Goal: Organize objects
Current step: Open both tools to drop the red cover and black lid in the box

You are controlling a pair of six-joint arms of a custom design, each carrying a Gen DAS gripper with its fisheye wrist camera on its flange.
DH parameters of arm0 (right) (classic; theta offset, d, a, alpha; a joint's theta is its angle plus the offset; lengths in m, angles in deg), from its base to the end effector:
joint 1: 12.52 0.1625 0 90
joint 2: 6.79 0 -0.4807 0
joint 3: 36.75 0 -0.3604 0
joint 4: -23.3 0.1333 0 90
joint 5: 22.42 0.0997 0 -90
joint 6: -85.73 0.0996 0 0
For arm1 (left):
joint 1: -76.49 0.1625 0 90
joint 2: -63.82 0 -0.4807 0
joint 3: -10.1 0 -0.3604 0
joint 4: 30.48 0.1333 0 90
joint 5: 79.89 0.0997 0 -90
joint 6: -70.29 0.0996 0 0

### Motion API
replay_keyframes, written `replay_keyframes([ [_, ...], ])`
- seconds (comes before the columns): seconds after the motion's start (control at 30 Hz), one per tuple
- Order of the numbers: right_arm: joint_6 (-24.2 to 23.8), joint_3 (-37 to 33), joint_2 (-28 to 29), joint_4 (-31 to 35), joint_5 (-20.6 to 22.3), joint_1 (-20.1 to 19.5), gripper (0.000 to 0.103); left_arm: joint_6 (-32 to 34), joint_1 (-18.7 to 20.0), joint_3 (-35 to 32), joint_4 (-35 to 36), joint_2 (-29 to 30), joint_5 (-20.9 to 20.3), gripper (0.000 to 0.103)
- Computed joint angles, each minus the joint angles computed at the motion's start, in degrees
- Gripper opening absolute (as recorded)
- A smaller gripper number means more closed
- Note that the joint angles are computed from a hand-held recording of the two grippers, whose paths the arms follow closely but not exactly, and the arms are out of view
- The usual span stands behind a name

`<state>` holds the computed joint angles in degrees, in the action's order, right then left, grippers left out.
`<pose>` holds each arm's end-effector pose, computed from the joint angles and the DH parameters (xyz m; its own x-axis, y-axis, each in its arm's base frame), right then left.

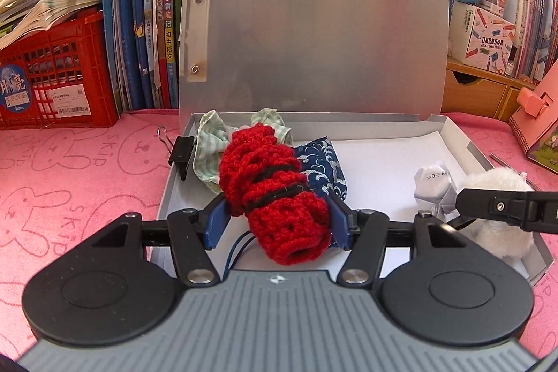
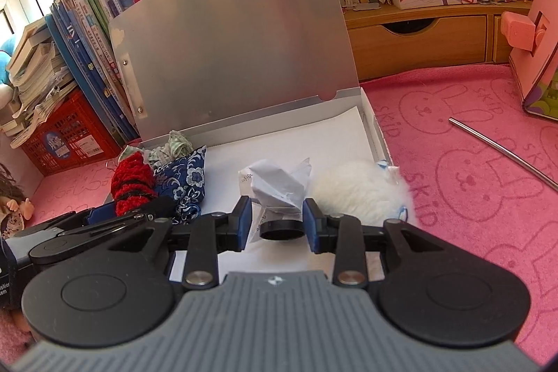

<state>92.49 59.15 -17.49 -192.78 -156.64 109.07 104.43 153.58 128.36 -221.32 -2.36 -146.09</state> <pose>0.3816 -0.4986 -0.0961 -0.8903 0.0891 0.4466 -0.2933 0.6380 -0.7120 0.0463 -0.5747 0.3328 -0.7116 0.2850 -0.6422 0.6605 0.5831 -0.4731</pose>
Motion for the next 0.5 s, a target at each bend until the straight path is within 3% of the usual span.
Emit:
replay_keyframes([
  [0.13,-1.12,-0.23,0.10,-0.01,-0.75,0.79,0.045,2.55,-0.40,1.47,-1.54,-0.76,0.71,0.071],
  [0.27,-2.91,0.09,0.03,-1.01,-1.56,1.83,0.055,0.73,-0.90,2.44,-0.75,-2.66,0.11,0.079],
  [0.5,-5.57,2.20,-0.13,-4.69,-3.18,4.12,0.060,1.00,-2.88,6.31,-1.30,-7.10,-1.54,0.089],
])
